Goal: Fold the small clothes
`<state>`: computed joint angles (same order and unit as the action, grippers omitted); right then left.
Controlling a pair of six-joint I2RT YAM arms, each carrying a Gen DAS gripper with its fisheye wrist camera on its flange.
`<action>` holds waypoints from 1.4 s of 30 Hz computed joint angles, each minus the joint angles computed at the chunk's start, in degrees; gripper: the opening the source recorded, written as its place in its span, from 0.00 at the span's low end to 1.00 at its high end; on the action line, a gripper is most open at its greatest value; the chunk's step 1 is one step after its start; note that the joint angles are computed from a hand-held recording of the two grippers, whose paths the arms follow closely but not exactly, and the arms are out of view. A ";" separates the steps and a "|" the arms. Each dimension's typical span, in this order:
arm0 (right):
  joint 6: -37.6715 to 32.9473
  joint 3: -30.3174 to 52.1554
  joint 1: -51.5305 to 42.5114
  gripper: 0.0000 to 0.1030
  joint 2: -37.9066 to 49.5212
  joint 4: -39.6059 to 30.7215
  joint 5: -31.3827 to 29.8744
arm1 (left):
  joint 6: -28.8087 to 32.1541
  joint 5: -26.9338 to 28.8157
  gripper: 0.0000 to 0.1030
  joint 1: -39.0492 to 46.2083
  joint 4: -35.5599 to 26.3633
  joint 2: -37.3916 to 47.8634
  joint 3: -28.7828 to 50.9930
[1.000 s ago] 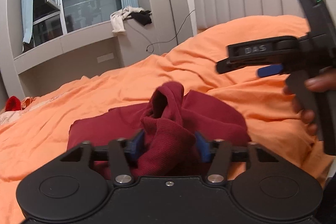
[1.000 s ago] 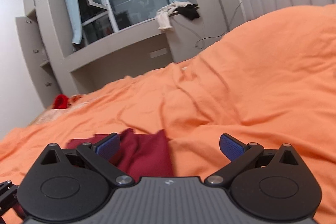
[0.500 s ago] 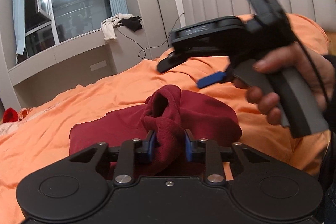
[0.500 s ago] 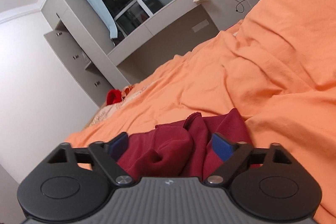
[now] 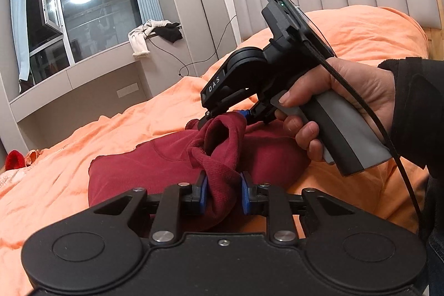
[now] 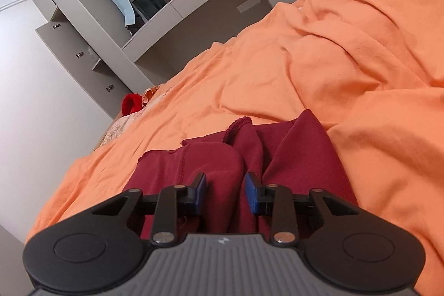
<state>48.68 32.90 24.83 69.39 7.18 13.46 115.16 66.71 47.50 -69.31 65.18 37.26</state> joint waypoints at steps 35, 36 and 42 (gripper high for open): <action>-4.71 -3.55 6.59 0.12 -14.89 -12.16 16.76 | -19.87 -2.34 0.34 -12.97 13.60 -10.86 -8.05; -4.37 -3.68 6.63 0.13 -15.29 -12.68 16.78 | -20.62 -2.61 0.35 -13.43 14.11 -11.34 -8.10; -3.08 -3.97 6.37 0.40 -17.53 -15.22 15.12 | -18.05 -3.17 0.52 -13.72 8.13 -4.87 -3.51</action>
